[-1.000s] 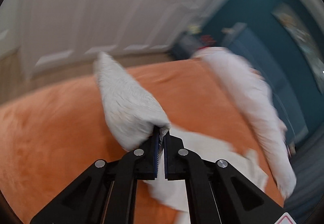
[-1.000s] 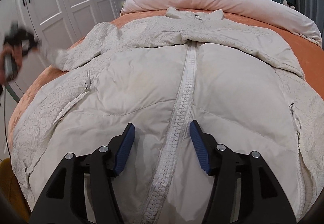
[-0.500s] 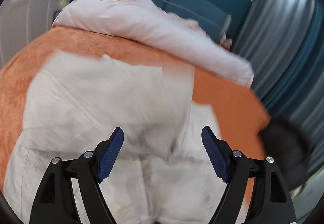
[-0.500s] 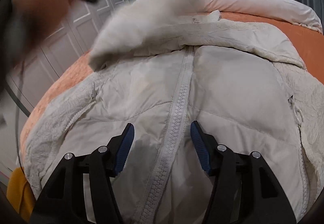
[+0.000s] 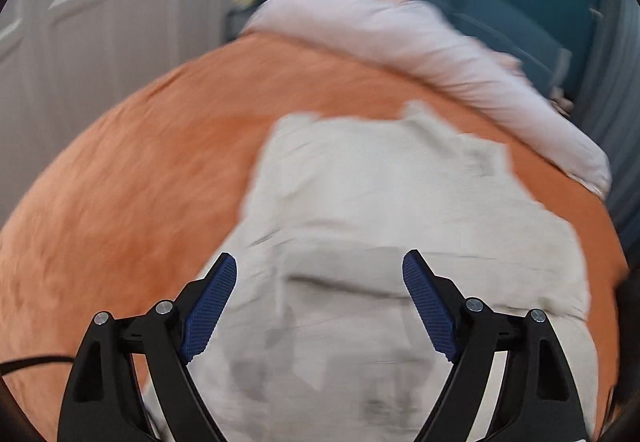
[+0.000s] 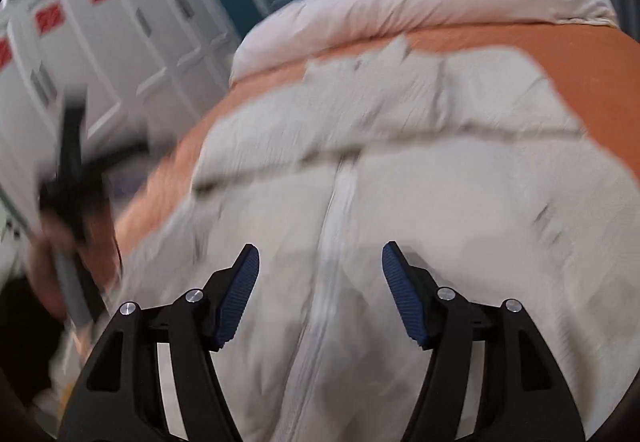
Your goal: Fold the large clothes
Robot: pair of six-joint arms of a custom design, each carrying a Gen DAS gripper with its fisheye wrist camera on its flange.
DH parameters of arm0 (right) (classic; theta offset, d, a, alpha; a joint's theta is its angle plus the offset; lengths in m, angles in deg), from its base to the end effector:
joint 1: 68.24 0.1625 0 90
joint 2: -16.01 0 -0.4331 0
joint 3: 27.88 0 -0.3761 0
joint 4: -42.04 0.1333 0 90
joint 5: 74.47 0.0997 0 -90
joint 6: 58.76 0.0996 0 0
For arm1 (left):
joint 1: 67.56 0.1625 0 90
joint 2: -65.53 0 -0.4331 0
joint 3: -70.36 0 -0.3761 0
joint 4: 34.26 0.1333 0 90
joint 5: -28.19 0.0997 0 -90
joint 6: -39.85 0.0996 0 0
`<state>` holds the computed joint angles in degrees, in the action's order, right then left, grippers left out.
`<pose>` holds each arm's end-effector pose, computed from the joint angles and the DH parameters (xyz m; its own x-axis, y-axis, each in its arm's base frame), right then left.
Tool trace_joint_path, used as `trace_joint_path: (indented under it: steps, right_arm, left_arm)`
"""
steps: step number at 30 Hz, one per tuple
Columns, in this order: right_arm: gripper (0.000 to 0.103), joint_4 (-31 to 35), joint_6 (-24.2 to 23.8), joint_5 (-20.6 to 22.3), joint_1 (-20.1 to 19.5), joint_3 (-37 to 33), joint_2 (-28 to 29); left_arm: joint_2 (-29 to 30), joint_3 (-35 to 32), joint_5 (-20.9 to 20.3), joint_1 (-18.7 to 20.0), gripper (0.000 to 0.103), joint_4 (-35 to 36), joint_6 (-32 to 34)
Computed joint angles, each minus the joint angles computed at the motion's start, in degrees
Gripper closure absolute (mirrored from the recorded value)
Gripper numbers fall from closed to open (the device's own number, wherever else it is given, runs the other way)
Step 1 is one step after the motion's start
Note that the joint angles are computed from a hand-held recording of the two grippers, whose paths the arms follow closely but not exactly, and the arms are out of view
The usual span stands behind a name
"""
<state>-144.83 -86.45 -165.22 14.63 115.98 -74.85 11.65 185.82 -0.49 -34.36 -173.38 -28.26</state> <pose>0.0862 -0.3743 0.2925 -0.9191 -0.2145 0.3304 -0.3813 0.6953 -0.6093 -0.3154 -0.4701 0.1134 -0.7971 -0.3078 -0.5196 0.2078 0.6681 -0.7144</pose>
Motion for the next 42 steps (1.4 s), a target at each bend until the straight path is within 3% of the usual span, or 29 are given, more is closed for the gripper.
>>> trace_joint_path:
  steps: [4, 8, 11, 13, 14, 15, 17, 19, 20, 21, 23, 25, 28, 31, 34, 37, 40, 42]
  right_arm:
    - [0.041, 2.08, 4.02, -5.51, 3.46, -8.99, 3.64]
    - [0.040, 3.09, 7.15, -11.52, 4.69, -18.58, 12.18]
    - [0.040, 10.97, 12.73, -14.89, 4.13, -24.98, 17.27]
    - [0.056, 14.64, 15.22, -17.81, 4.57, -27.58, 20.16]
    - [0.079, 14.22, 14.59, -16.90, 5.35, -27.96, 20.72]
    - [0.092, 12.42, 12.85, -14.55, 5.91, -27.17, 20.12]
    - [0.095, 3.55, 7.26, -7.85, 7.15, -24.18, 18.05]
    - [0.096, -4.19, 4.25, -2.48, 7.32, -22.07, 16.39]
    - [0.095, -5.62, 3.85, -3.39, 6.73, -22.35, 16.95]
    - [0.095, -4.64, 3.46, -6.70, 6.37, -23.50, 18.14]
    - [0.087, 3.90, 3.64, -15.70, 3.25, -27.98, 23.46]
    - [0.088, 7.03, 6.91, -15.10, 1.67, -27.32, 22.37]
    - [0.081, -4.37, 6.65, -18.15, 4.20, -22.88, 20.32]
    - [0.081, -12.41, 4.87, -15.61, 5.57, -18.16, 18.16]
    - [0.081, -9.13, -0.09, -11.01, 7.57, -17.04, 17.29]
    - [0.081, -4.80, -6.31, -8.90, 11.27, -18.90, 20.28]
    - [0.081, -2.32, -9.25, -10.27, 15.76, -22.63, 26.38]
    - [0.081, 0.92, -9.66, -12.16, 17.23, -25.79, 29.73]
  left_arm:
    - [0.48, 0.20, 0.24, 3.16, 0.022, -1.71, -2.88]
    - [1.84, -0.54, 0.64, 5.25, 0.022, -1.51, -3.72]
    - [1.72, 0.60, -0.26, 6.37, 0.022, 0.63, -7.67]
    - [1.86, 2.41, -0.71, 7.10, 0.022, -2.63, -7.80]
    - [2.09, 2.95, -0.02, 7.09, 0.022, -3.95, -7.18]
    - [2.39, 2.76, 0.73, 6.82, 0.022, -2.86, -7.77]
    - [2.92, 1.91, 1.54, 6.59, 0.021, 0.58, -9.26]
    - [3.27, 1.59, 2.02, 6.46, 0.019, 2.10, -10.07]
    - [3.44, 1.49, 2.21, 6.64, 0.017, 1.94, -9.67]
    - [3.61, 1.44, 2.33, 6.60, 0.016, 1.94, -9.39]
    - [4.03, 0.66, 2.55, 6.95, 0.015, 4.01, -9.82]
    - [4.30, 0.23, 2.68, 7.03, 0.014, 5.34, -10.06]
    - [4.31, 0.55, 2.82, 7.14, 0.014, 4.63, -9.81]
    - [3.76, 1.25, 2.94, 6.83, 0.017, 3.38, -9.57]
    - [1.44, 4.36, 6.52, 3.99, 0.022, -2.57, -9.39]
    - [1.29, 3.17, 10.92, 2.29, 0.022, -10.96, -2.14]
    - [4.30, -3.29, 8.71, 4.37, 0.022, -18.82, 9.40]
    - [7.43, -9.61, 7.01, 7.01, 0.022, -16.19, 13.52]
